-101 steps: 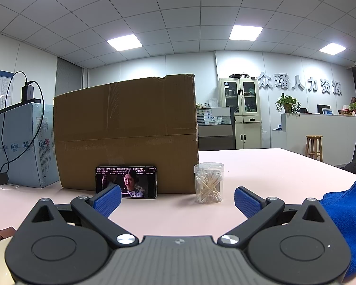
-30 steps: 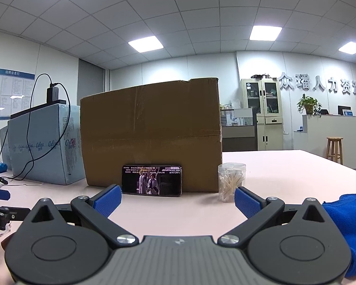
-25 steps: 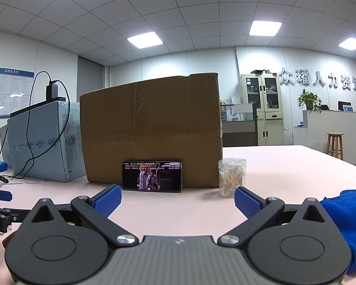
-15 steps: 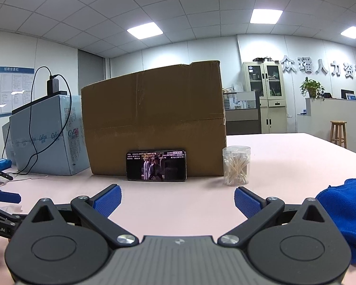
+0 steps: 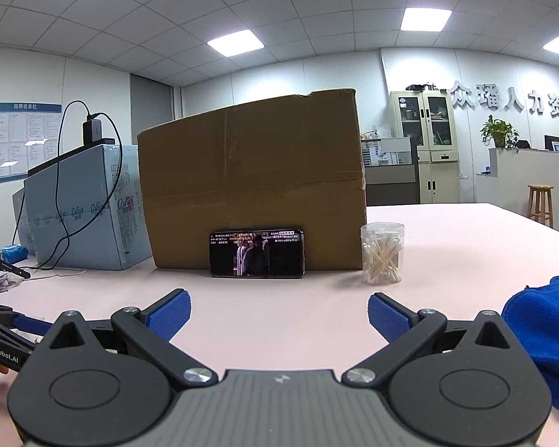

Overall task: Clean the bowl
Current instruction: 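Close the left gripper on the brown cloth and lift it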

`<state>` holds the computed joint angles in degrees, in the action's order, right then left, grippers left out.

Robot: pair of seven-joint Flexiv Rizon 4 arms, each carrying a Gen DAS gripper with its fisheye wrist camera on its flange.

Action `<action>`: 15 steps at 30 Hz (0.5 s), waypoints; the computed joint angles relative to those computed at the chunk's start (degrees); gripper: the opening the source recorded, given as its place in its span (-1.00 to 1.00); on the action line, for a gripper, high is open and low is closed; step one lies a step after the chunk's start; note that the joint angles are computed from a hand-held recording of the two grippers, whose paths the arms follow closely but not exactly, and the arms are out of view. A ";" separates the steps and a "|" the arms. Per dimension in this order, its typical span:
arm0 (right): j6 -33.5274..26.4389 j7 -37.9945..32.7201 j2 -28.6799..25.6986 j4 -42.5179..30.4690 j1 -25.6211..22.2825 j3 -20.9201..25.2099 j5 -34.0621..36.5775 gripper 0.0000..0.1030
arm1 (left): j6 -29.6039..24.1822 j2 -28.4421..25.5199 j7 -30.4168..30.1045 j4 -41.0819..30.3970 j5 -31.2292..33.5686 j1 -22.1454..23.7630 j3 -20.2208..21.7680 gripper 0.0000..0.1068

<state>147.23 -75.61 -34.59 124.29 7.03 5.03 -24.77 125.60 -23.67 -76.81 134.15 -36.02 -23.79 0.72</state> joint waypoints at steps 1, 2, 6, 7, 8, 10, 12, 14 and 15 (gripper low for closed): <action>-0.13 0.05 0.05 0.04 -0.02 0.00 -0.04 1.00 | -0.49 0.12 0.24 0.02 0.91 0.47 -0.14 0.93; -0.26 0.10 0.10 0.07 -0.05 0.01 -0.08 1.00 | -0.95 0.24 0.45 0.04 1.77 0.87 -0.21 0.93; -0.56 0.37 0.16 0.15 -0.41 0.12 -0.95 1.00 | -3.05 0.98 0.84 0.14 5.97 2.92 -0.60 0.92; -0.68 0.33 0.20 0.18 -0.41 0.11 -1.11 1.00 | -3.63 1.16 0.65 0.13 7.40 3.66 -0.78 0.92; -0.75 0.20 0.23 0.20 -0.34 0.09 -1.02 1.00 | -4.17 1.32 0.42 0.11 8.75 4.34 -0.93 0.92; -0.95 0.09 0.30 0.24 -0.24 0.08 -0.78 1.00 | -5.41 1.76 -0.53 0.16 11.81 6.11 -1.43 0.83; -1.33 0.17 0.38 0.21 -0.23 0.10 -0.68 1.00 | -6.54 2.07 -1.35 0.19 14.78 7.76 -1.88 0.79; -1.55 0.19 0.40 0.16 -0.25 0.13 -0.66 1.00 | -7.38 2.35 -2.90 0.19 17.86 9.75 -2.76 0.76; -1.61 0.19 0.37 0.12 -0.27 0.14 -0.68 1.00 | -7.79 2.50 -3.98 0.20 19.72 11.13 -3.50 0.73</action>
